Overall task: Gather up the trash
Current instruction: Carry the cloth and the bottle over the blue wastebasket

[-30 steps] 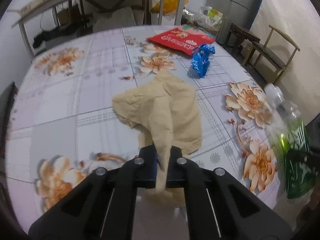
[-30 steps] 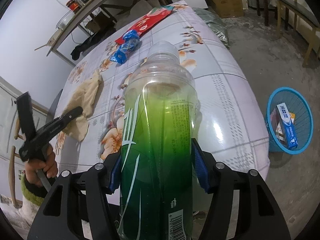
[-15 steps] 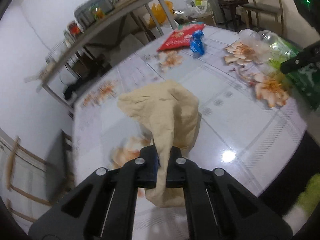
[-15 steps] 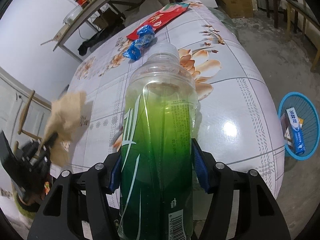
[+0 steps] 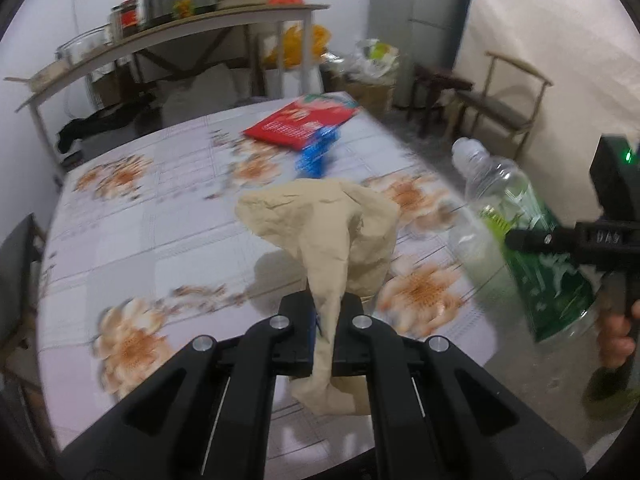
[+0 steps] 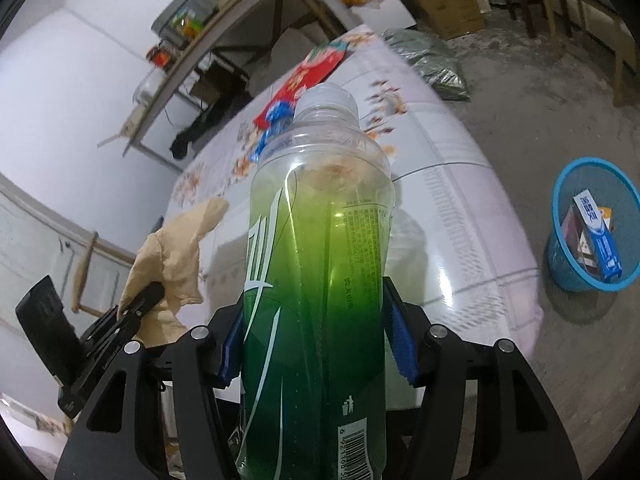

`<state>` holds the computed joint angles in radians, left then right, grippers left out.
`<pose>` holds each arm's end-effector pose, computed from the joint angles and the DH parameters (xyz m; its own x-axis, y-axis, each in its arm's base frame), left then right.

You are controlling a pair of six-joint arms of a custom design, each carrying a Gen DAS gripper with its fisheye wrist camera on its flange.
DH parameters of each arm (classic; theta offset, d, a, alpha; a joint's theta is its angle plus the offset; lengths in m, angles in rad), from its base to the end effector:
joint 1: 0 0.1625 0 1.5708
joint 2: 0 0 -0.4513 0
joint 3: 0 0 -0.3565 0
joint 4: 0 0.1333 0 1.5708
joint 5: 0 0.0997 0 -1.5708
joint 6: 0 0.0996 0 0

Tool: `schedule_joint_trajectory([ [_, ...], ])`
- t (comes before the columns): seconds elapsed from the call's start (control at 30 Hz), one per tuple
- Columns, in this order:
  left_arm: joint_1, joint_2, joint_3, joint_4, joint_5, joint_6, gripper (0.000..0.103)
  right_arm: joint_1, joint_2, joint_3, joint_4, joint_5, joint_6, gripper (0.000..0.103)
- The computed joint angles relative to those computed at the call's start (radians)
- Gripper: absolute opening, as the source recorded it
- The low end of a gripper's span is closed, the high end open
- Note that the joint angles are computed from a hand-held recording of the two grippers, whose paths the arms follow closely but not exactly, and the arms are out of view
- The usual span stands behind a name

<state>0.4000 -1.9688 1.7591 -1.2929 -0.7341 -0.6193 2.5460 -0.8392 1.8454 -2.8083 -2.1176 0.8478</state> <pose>-0.1668 -0.2955 0.5794 -0.7079 0.2930 -0.6427 0.6239 0.6860 -0.3745 0.5497 -0.2741 0.1372 -0.9865 -0.0142 0.1630 -0.0998 0.8414 -0.5312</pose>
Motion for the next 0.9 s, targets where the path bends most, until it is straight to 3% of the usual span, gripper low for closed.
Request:
schedule_joint_trajectory([
  [0.1, 0.018, 0.044, 0.011, -0.15, -0.062, 0.105, 0.002, 0.018, -0.056, 0.06, -0.038, -0.061, 0.047, 0.058],
  [0.27, 0.067, 0.173, -0.004, -0.386, -0.248, 0.24, 0.002, 0.062, -0.18, 0.162, 0.002, -0.227, 0.189, 0.058],
  [0.4, 0.102, 0.309, -0.034, -0.488, -0.412, 0.292, 0.002, 0.105, -0.316, 0.257, 0.164, -0.379, 0.425, 0.058],
  [0.5, 0.107, 0.397, -0.043, -0.514, -0.49, 0.302, 0.002, 0.124, -0.417, 0.322, 0.319, -0.439, 0.623, 0.058],
  [0.6, 0.13, 0.51, -0.059, -0.513, -0.59, 0.292, 0.002, 0.127, -0.5, 0.394, 0.406, -0.45, 0.771, 0.058],
  [0.67, 0.151, 0.592, -0.072, -0.492, -0.639, 0.268, 0.002, 0.117, -0.542, 0.447, 0.407, -0.44, 0.825, 0.058],
  [0.9, 0.212, 0.866, -0.125, -0.461, -0.686, 0.186, 0.002, 0.053, -0.597, 0.591, 0.244, -0.393, 0.821, 0.058],
])
